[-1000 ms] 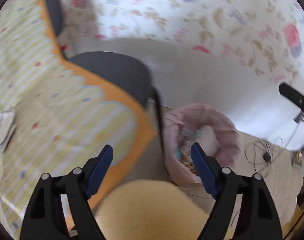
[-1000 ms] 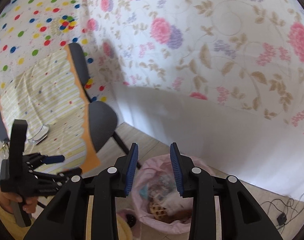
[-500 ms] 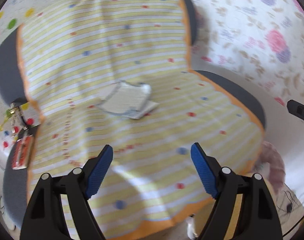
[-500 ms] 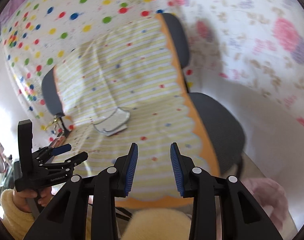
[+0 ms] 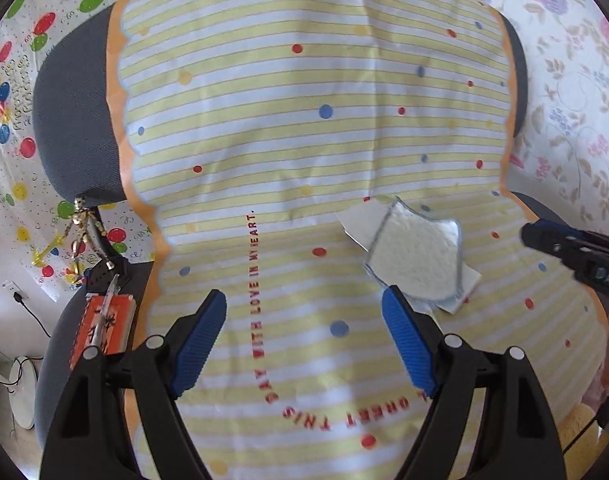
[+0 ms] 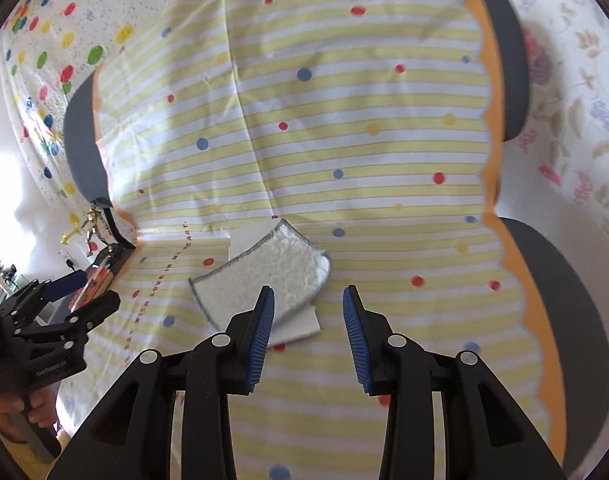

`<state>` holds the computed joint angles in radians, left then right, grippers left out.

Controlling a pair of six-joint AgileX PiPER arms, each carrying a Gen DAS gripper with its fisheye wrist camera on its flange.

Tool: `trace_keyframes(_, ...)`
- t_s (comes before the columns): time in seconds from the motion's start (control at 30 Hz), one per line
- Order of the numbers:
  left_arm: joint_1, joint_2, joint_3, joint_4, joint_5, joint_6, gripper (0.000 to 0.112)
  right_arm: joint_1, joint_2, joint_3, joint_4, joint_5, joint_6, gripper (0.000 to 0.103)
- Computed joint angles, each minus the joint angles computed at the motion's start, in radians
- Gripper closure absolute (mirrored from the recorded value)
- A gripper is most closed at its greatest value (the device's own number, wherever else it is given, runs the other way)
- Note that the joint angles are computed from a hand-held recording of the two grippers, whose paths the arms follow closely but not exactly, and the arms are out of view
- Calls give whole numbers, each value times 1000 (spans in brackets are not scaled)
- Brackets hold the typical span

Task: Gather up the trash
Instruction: 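Return both grippers to the chair and grasp the grey-edged white pad with the right gripper, then lift the pad with the right gripper while the left gripper grasps the white paper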

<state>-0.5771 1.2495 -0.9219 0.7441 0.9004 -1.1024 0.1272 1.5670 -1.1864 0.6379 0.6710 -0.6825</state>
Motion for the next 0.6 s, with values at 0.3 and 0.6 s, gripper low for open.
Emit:
trace_keyframes(0.3,180,106,15,-91,-171,90,34,73,301,-226,-152,-41,202,63)
trace_keyframes(0.6,157,73,36,-90,-127,64,34,-7,326,-230,76,148,-12,99)
